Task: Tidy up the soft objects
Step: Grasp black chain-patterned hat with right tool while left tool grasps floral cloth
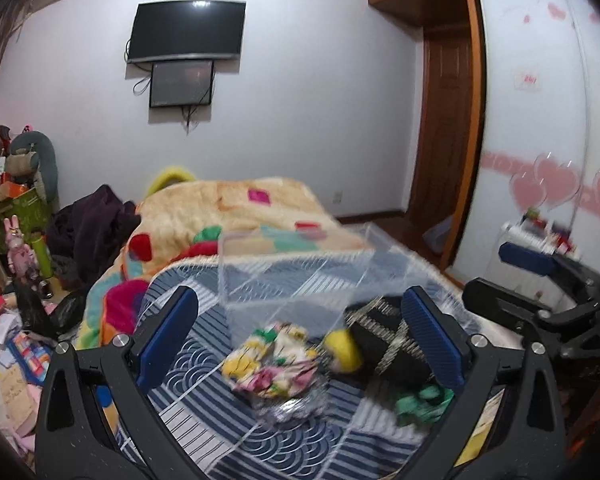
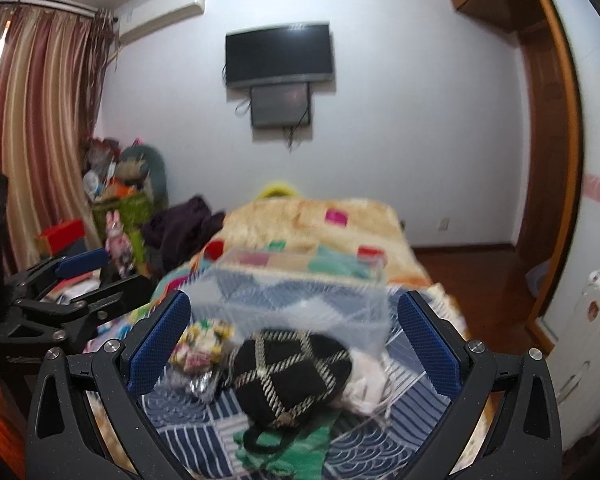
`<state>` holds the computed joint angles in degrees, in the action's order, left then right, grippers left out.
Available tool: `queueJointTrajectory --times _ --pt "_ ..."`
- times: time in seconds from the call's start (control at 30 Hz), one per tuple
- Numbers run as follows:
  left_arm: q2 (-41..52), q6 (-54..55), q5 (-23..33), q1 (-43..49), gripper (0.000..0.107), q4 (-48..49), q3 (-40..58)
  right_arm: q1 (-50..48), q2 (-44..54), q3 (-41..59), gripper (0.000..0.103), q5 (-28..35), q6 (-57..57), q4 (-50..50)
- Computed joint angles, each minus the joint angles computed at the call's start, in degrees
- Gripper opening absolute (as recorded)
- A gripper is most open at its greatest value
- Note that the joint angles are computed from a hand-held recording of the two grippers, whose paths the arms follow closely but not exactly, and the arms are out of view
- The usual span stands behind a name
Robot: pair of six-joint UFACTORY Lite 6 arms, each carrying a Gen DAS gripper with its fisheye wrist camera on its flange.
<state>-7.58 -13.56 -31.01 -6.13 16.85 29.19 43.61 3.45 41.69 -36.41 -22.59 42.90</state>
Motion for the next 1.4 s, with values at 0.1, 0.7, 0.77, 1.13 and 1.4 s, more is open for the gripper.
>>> queueJointTrajectory --times 0.1,0.7,0.77,1.13,1.4 --pt "5.47 4.91 -1.65 0.29 0.103 -3.78 1.05 -1.81 3.32 1.34 0.103 3.06 3.90 -4.21" --pt "30.28 -3.02 1.64 5.34 0.068 1.14 16.66 -4.94 14.79 7.22 0.069 10.39 3.86 -6.42" --pt "31.73 -7.04 2.17 6.27 0.059 5.37 17.98 -4.99 14.09 6.46 0.057 10.00 2.81 -4.93" --pt "30.21 -23.36 0.53 9.90 0.011 24.39 17.95 -9.06 11.66 4.46 0.021 9.22 18.02 -17.87" --pt "18.93 -20.16 -0.32 9.28 0.008 22.62 10.90 -7.83 7.48 2.74 0.019 7.19 16.25 -15.82"
